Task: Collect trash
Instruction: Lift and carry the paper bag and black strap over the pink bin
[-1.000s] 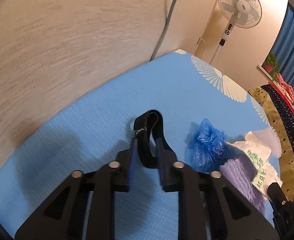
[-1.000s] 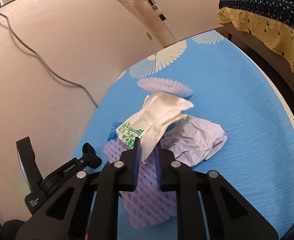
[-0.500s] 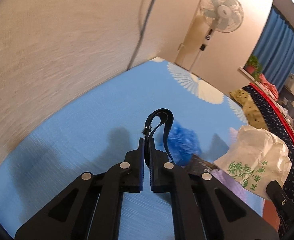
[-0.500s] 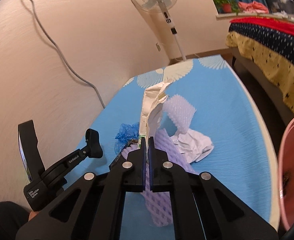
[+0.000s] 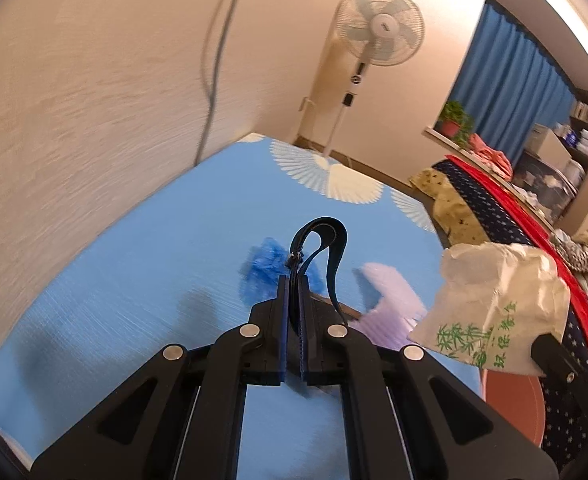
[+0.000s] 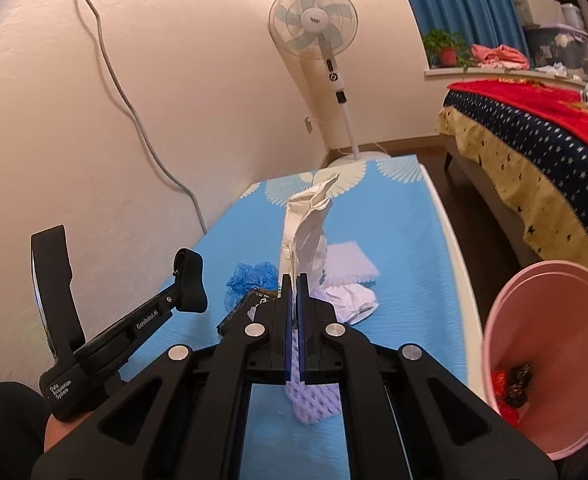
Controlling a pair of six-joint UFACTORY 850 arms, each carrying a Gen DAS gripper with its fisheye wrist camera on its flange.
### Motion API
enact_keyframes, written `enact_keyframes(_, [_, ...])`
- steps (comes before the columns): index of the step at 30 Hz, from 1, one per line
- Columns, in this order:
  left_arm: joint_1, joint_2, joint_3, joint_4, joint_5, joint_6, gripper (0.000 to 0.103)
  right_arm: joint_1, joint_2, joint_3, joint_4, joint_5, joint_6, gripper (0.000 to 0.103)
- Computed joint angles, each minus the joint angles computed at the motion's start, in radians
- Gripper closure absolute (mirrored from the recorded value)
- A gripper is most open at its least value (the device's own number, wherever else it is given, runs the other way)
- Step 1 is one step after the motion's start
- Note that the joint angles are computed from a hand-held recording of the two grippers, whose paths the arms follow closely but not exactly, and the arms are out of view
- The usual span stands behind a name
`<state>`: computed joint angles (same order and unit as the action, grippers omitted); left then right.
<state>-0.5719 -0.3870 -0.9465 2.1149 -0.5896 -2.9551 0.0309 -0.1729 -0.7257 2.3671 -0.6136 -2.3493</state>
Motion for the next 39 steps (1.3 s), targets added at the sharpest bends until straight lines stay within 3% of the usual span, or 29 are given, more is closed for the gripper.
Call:
enact_keyframes(16, [-0.085,0.025,0.002,-0.007,-0.017,0.103,0.099,-0.059,0.123,0.088,0.12,0.041,-0.127,0.101])
enact_keyframes(39, [-0.137,-0.03,-0.07,0.055,0.003,0.104,0.099,-0.125,0.199,0.13,0.248,0.094,-0.25,0.101])
